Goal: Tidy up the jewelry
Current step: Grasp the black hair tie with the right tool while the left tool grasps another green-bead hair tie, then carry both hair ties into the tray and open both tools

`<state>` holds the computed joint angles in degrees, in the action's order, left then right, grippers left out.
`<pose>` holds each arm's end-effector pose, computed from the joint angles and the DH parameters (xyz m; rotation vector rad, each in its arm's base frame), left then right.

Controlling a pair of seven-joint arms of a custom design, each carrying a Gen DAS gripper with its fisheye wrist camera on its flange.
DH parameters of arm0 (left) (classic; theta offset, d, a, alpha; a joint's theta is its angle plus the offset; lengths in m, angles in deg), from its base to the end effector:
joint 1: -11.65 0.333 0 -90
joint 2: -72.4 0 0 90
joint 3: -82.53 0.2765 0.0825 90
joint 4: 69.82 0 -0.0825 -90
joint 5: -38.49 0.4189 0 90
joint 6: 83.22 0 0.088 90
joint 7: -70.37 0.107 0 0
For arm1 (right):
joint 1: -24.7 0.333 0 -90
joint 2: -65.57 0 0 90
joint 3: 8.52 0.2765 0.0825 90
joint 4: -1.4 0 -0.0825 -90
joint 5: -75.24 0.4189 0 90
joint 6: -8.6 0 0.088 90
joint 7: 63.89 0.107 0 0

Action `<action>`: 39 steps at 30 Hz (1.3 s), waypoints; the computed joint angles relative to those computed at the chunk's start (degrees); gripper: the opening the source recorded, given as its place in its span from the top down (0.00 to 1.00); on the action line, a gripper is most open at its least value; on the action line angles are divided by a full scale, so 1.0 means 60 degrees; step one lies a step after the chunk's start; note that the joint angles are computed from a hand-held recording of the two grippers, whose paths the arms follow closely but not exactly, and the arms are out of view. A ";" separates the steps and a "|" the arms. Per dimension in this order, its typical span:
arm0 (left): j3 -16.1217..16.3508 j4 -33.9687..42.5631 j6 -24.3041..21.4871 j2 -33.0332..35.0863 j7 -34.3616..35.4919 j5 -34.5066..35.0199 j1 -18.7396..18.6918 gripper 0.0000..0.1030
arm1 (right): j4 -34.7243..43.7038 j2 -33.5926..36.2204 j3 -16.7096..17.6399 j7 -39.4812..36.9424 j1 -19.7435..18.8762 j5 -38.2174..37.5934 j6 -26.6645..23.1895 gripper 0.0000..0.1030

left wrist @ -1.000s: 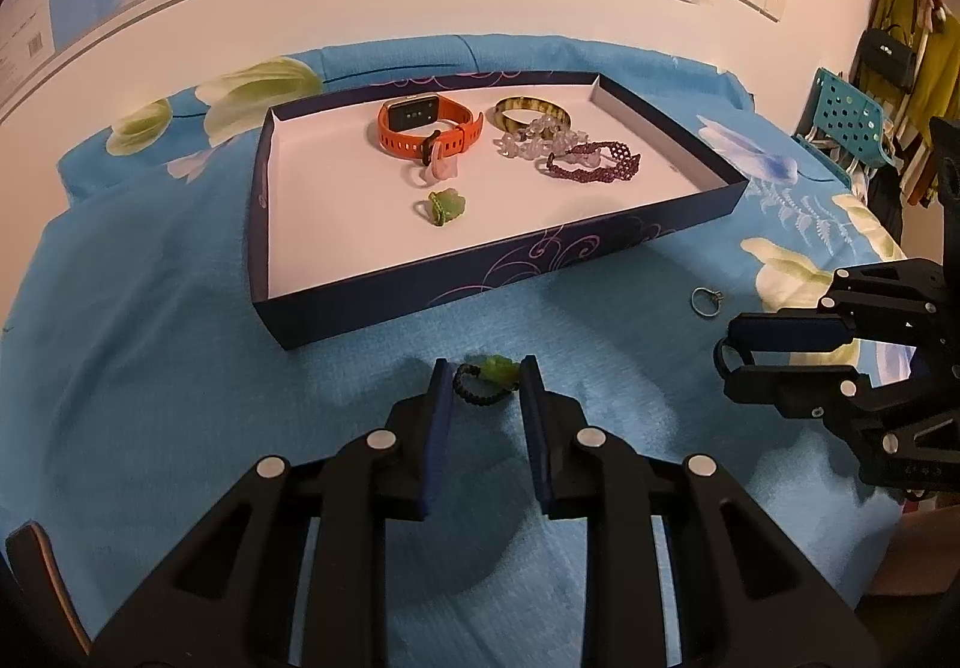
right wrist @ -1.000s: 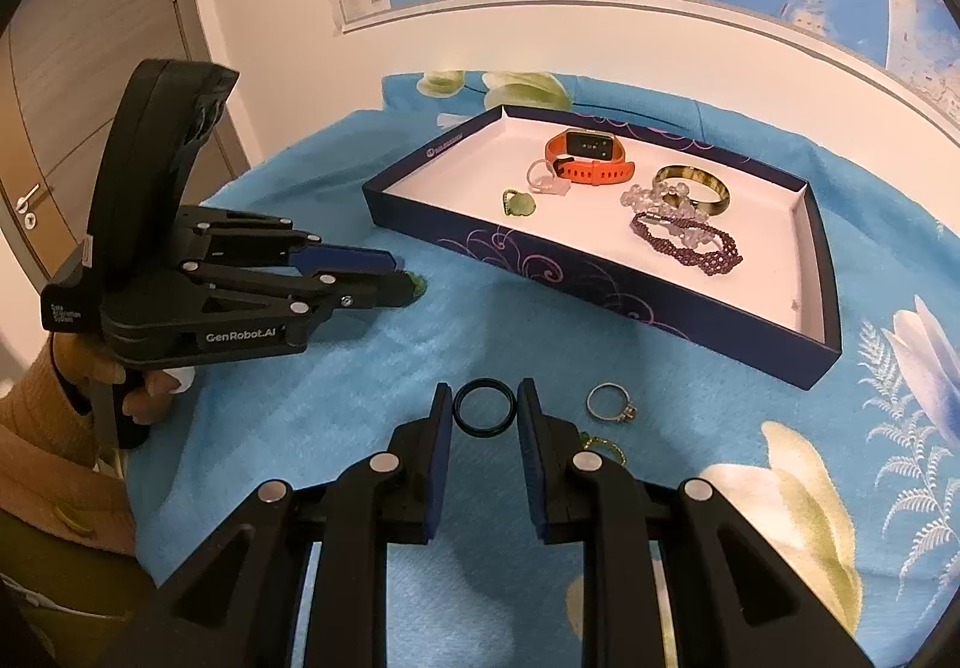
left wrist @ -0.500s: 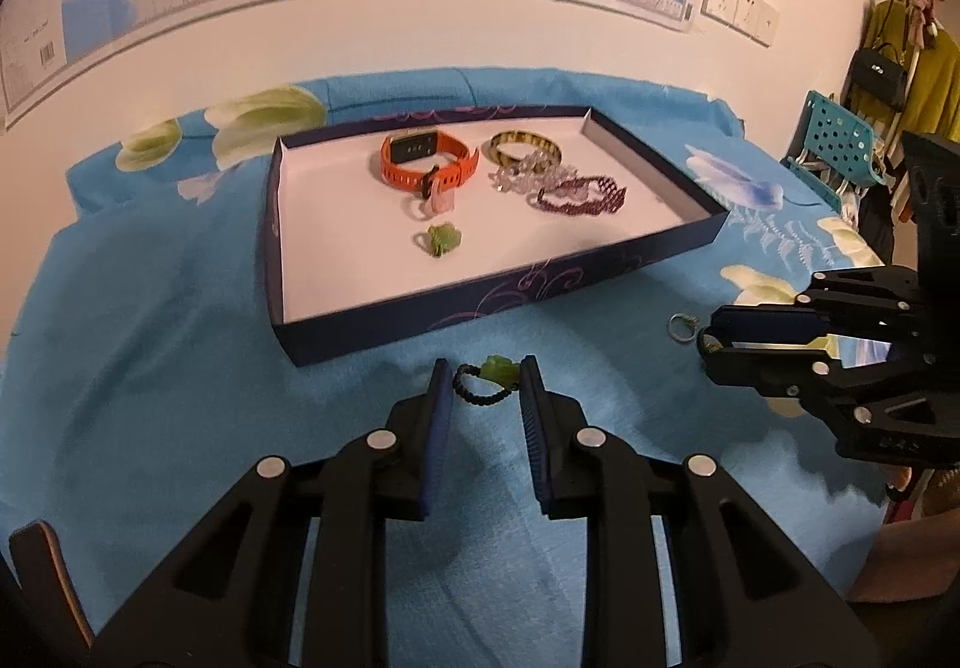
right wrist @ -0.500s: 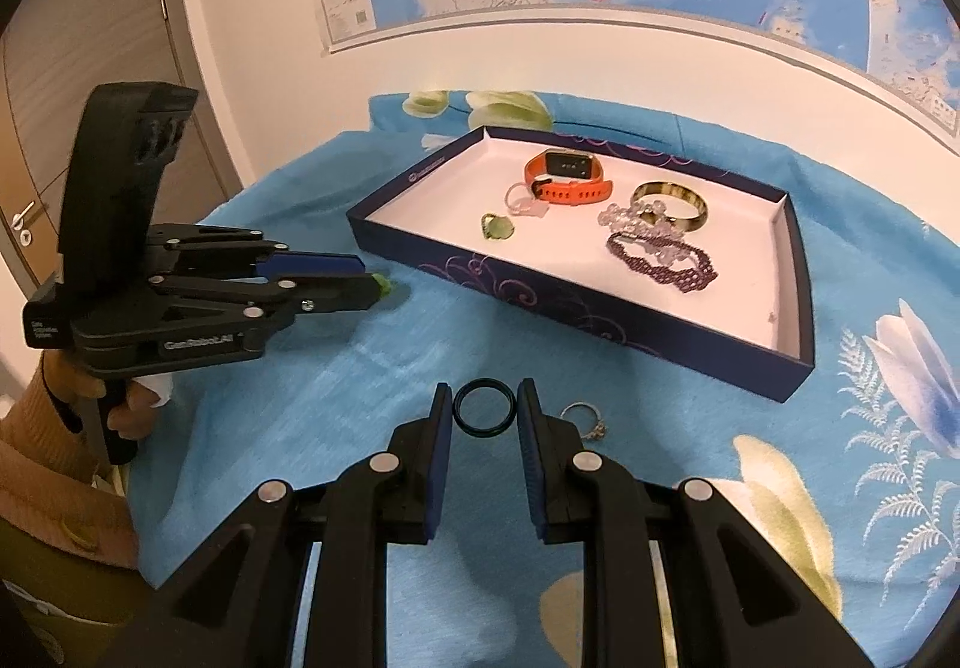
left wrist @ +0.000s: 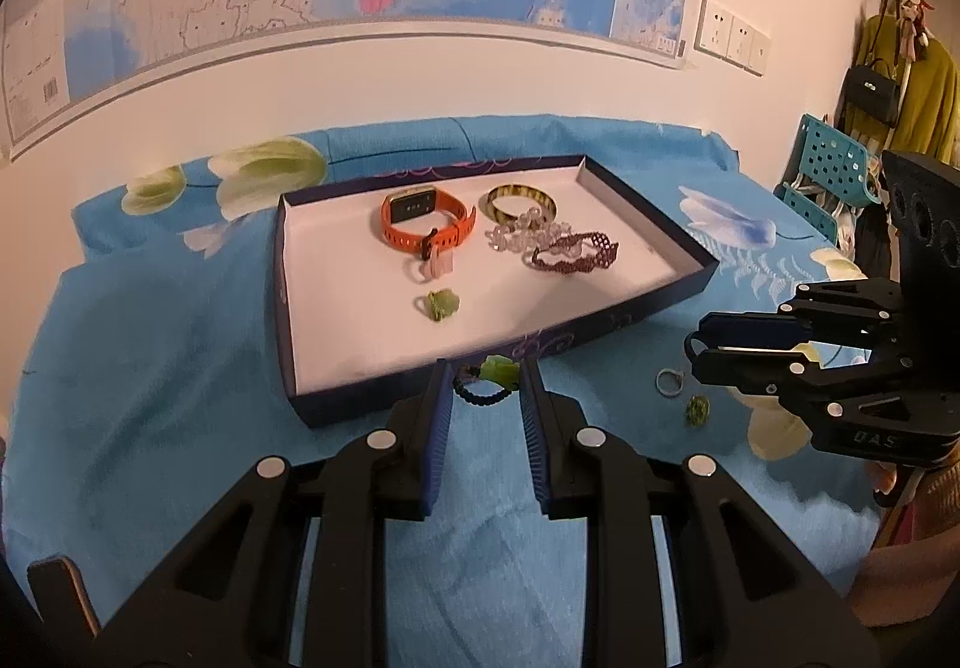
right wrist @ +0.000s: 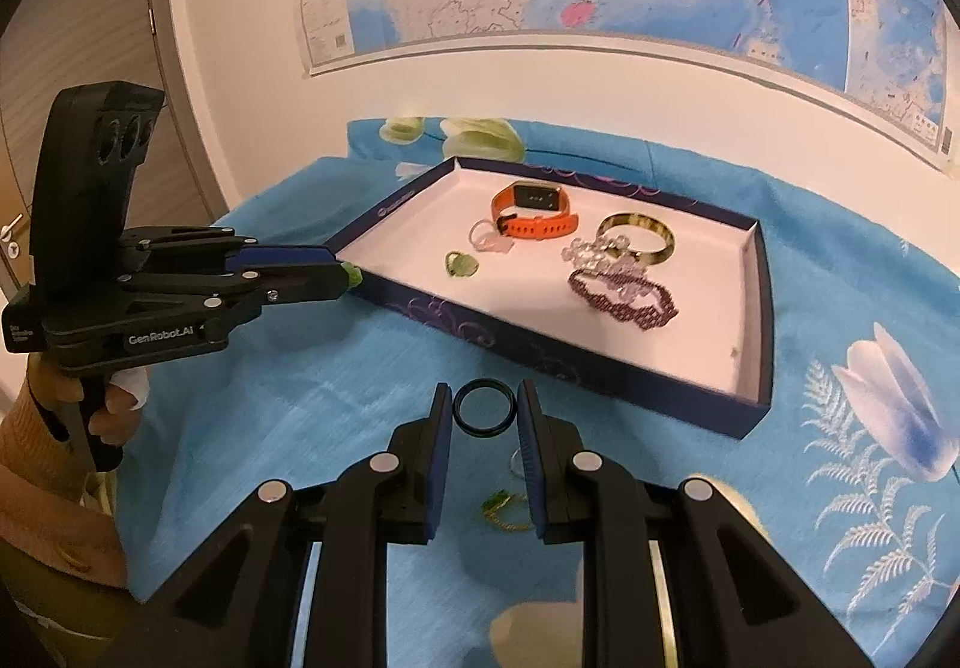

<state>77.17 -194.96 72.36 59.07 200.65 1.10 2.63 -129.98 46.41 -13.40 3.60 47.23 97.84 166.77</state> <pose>0.5579 -0.1232 0.5187 -1.3426 2.1811 -1.0618 0.5235 0.1467 0.5240 -1.9447 1.3064 -0.4552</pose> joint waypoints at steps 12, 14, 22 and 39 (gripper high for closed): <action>-0.0123 0.0597 0.0219 0.0577 -0.0068 0.0034 0.0029 0.78 | 0.0742 0.0688 0.0025 -0.0029 -0.0262 0.0026 0.0244 0.81; -0.0149 0.0730 0.0248 0.0709 -0.0111 0.0064 0.0059 0.78 | 0.0871 0.0806 0.0057 -0.0037 -0.0333 0.0058 0.0232 0.81; -0.0331 0.1211 0.0336 0.1206 -0.0574 0.0497 0.0213 0.78 | 0.1364 0.1325 0.0230 -0.0102 -0.0621 0.0279 0.0188 0.81; -0.0519 0.1659 0.0470 0.1744 -0.1303 0.1234 0.0366 0.78 | 0.1984 0.2026 0.0563 0.0092 -0.1138 0.0412 0.0042 0.80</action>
